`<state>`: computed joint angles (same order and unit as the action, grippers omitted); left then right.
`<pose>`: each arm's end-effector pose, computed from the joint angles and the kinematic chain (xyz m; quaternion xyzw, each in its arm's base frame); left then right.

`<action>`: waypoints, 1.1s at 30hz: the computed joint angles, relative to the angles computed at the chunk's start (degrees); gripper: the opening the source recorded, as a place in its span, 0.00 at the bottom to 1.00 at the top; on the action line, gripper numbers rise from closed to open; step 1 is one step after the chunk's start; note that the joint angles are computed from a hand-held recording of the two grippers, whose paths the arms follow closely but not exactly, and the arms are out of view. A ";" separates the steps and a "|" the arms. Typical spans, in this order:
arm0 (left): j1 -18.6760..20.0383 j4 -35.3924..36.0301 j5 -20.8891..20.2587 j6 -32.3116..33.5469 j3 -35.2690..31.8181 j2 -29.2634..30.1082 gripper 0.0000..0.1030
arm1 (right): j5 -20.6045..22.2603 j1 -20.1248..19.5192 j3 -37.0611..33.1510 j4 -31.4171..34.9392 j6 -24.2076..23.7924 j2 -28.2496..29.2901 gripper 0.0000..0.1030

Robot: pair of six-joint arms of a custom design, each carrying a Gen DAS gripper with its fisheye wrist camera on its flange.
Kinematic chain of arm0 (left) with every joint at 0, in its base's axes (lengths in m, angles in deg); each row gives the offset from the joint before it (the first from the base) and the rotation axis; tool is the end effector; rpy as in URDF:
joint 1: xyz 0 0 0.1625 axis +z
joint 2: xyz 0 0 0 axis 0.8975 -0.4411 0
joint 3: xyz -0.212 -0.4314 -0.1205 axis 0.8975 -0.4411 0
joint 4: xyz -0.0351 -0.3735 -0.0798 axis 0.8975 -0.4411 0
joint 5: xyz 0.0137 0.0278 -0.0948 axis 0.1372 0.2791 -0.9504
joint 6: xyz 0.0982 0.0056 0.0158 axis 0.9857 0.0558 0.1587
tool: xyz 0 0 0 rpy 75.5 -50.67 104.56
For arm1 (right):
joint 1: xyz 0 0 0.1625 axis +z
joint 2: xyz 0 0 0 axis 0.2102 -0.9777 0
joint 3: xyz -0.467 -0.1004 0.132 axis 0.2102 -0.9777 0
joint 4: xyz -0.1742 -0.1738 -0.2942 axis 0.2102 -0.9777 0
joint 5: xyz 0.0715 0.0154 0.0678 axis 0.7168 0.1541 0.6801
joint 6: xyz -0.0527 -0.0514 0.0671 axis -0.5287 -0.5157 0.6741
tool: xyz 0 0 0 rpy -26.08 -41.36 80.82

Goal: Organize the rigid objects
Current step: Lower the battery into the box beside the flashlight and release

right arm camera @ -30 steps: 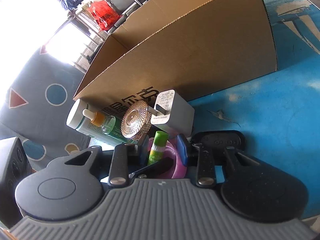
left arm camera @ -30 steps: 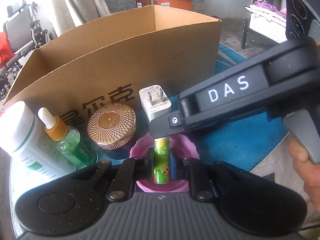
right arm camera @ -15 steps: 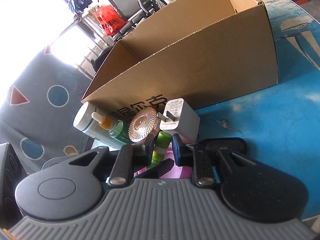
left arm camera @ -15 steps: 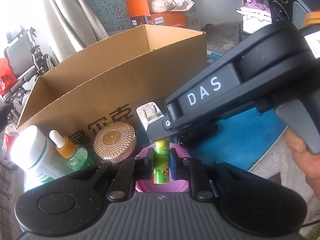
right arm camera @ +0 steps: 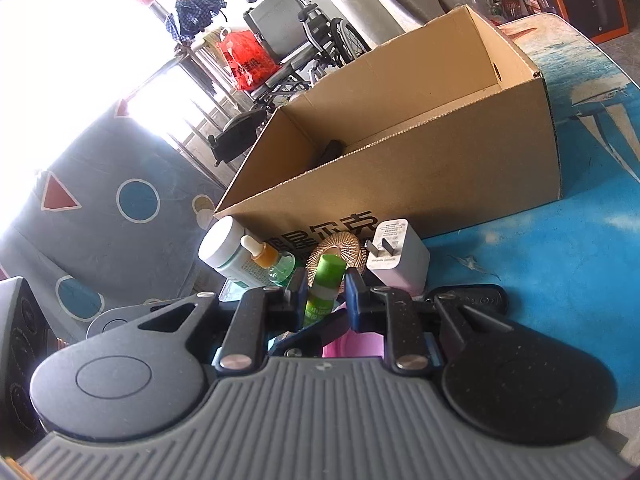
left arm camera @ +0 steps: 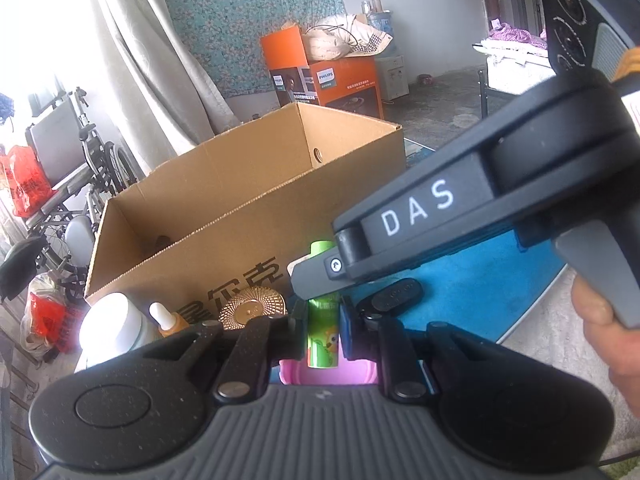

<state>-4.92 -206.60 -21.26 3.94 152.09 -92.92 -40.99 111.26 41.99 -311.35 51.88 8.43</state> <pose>-0.0057 -0.3865 0.3092 0.4270 0.7889 -0.2938 0.3303 0.3796 -0.3891 -0.1370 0.1286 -0.9263 0.3539 0.0128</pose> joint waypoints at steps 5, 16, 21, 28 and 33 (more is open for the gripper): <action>-2.78 -2.17 1.24 -0.24 1.10 -0.96 0.16 | -0.44 1.58 0.56 -2.54 -1.31 -0.71 0.18; -6.45 -1.43 2.79 0.00 -2.63 -1.62 0.16 | 4.26 1.61 0.58 -0.26 -5.30 -5.92 0.18; -6.08 7.30 4.87 -2.87 -9.71 -1.59 0.16 | 8.62 -0.06 -3.48 12.07 -6.26 -10.64 0.18; 0.08 26.42 3.84 -8.51 -24.77 0.20 0.16 | 12.61 -2.91 -15.49 33.28 -6.65 -13.26 0.18; 5.92 46.96 2.99 -18.48 -38.11 3.80 0.16 | 12.76 -5.18 -28.84 51.69 -5.72 -10.14 0.18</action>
